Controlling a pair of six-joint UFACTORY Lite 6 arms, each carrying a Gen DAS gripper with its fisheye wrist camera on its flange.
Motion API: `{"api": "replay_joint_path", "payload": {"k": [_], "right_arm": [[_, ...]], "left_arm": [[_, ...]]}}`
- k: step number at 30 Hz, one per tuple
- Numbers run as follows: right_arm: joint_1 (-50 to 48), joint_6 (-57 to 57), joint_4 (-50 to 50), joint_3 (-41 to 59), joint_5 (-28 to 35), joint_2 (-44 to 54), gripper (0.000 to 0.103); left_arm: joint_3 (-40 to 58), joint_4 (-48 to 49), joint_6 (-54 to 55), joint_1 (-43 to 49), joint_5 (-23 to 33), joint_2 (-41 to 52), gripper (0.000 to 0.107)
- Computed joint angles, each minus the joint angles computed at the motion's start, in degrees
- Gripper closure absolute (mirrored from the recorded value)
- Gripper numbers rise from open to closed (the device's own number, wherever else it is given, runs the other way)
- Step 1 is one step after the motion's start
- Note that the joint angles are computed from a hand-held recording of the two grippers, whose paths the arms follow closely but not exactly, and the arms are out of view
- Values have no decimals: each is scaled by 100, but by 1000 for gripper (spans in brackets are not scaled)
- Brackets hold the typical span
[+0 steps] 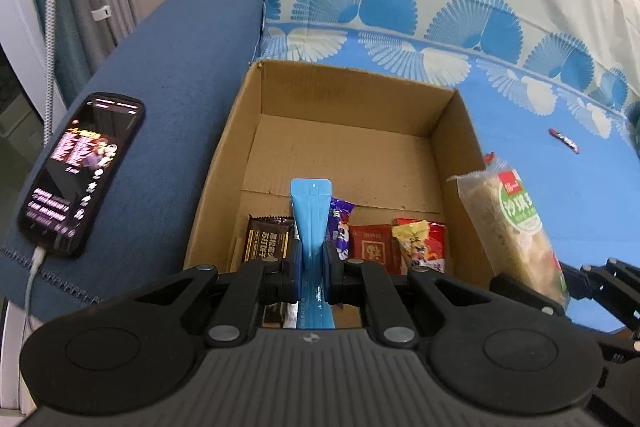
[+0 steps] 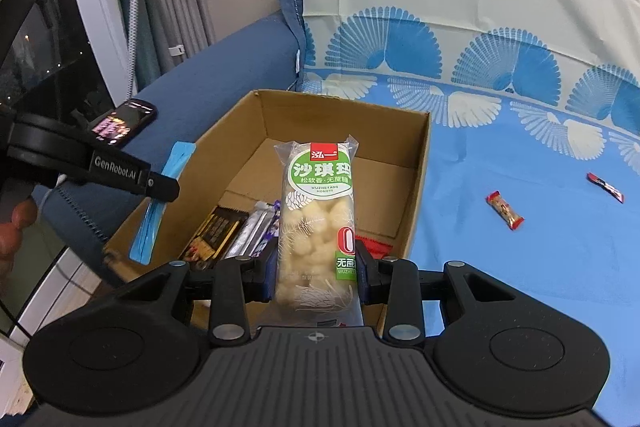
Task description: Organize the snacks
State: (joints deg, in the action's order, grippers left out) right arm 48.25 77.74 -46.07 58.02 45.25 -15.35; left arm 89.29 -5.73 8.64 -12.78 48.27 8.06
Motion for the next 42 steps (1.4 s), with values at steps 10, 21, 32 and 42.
{"api": "replay_joint_path", "payload": {"k": [10, 21, 32, 42], "right_arm": [[-1314, -761, 414, 228, -1427, 1097, 65], [-1759, -1093, 469, 739, -1875, 2090, 59], [-1206, -957, 794, 470, -1027, 1300, 10], [1235, 788, 348, 279, 1067, 234, 2]], "left_arm": [[1109, 384, -270, -114, -162, 1585, 97], [1835, 832, -485, -178, -238, 2628, 54], [248, 835, -555, 32, -103, 1126, 4], [-2135, 1108, -830, -50, 293, -1481, 4]]}}
